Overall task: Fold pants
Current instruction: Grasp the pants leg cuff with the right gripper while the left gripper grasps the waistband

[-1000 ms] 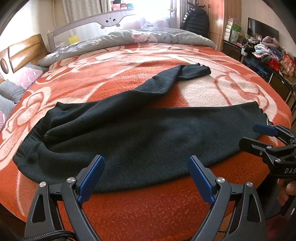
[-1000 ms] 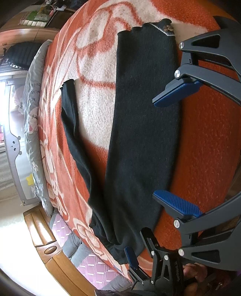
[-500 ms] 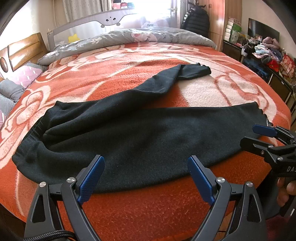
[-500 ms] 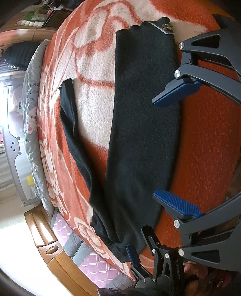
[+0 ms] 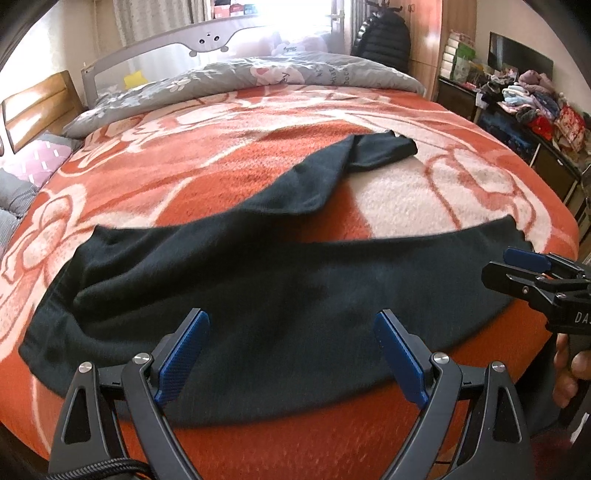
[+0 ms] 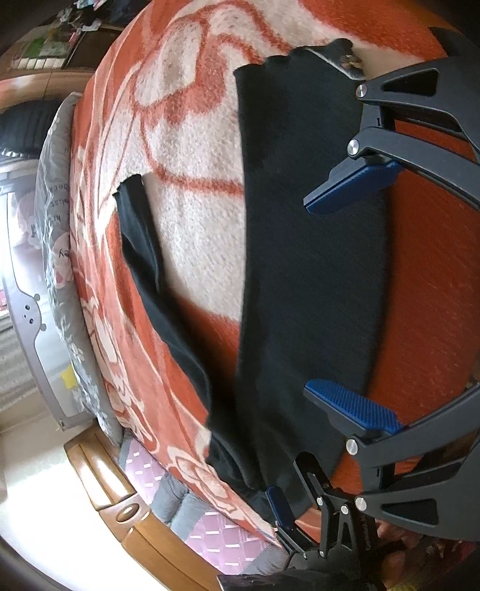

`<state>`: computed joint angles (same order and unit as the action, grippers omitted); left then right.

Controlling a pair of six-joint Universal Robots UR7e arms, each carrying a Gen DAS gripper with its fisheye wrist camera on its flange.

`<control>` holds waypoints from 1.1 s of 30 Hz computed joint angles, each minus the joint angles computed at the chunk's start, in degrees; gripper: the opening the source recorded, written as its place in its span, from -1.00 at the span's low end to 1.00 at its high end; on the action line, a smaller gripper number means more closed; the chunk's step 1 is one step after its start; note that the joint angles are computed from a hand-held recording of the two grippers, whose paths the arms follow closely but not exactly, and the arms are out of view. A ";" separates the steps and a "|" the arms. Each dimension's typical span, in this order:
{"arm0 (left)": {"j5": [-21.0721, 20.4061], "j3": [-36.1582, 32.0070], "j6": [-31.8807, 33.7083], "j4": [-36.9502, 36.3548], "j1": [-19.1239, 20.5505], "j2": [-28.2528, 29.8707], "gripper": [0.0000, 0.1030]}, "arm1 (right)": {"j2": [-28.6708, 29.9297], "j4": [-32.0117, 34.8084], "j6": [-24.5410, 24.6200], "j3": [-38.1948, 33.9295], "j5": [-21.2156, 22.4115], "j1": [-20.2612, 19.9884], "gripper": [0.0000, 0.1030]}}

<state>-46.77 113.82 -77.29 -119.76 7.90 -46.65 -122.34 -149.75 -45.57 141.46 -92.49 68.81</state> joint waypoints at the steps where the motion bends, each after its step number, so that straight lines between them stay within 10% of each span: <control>1: 0.21 -0.35 0.41 0.08 0.35 0.08 0.79 | 0.94 0.66 1.34 -0.90 -1.38 0.87 0.77; 11: 2.96 -7.11 9.76 -0.28 6.74 3.55 0.79 | 11.98 6.66 12.09 -12.38 -2.54 3.83 0.67; 19: 1.69 -14.57 21.10 -4.39 13.69 8.92 0.79 | 24.42 7.72 18.72 -24.74 -4.02 6.86 0.09; 33: 0.91 -28.01 29.79 2.59 21.92 16.99 0.64 | 46.39 12.77 26.55 -50.35 -10.82 7.82 0.03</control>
<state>-45.86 85.81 -47.50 -117.17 29.82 -29.66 -75.96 -136.98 -19.02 91.12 -103.30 76.62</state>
